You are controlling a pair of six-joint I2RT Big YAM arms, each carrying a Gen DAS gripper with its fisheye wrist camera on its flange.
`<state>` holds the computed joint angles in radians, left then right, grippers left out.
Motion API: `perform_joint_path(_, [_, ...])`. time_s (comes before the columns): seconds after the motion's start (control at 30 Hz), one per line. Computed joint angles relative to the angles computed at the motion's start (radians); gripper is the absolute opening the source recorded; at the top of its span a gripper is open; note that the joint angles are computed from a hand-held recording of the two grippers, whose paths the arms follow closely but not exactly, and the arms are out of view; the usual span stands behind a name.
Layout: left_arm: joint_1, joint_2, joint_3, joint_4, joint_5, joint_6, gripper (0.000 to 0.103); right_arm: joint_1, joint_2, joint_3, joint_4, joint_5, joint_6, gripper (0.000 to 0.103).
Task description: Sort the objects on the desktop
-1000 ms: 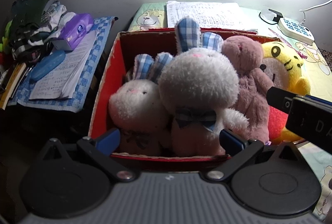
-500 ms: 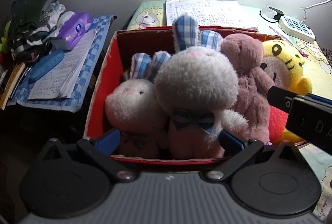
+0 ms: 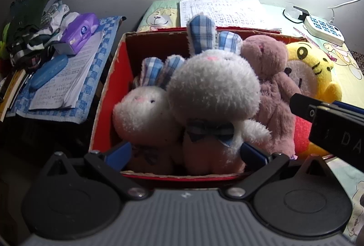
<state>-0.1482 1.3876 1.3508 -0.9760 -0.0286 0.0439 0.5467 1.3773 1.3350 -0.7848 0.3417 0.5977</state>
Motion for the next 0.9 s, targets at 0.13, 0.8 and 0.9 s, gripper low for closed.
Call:
perform_joint_path(0.13, [0.0,0.0,0.001,-0.001,0.0,-0.001,0.103,-0.001,0.001,0.0,0.001,-0.001,-0.002,0.064])
perform_joint_path(0.8, [-0.007,-0.004,0.0,-0.003,-0.001,0.012,0.102,-0.009,-0.008,-0.019,0.006,-0.016,0.008,0.064])
perform_joint_path(0.9, [-0.006,-0.001,0.003,-0.005,0.006,0.012,0.102,-0.009,-0.009,-0.02,0.007,-0.015,0.008,0.064])
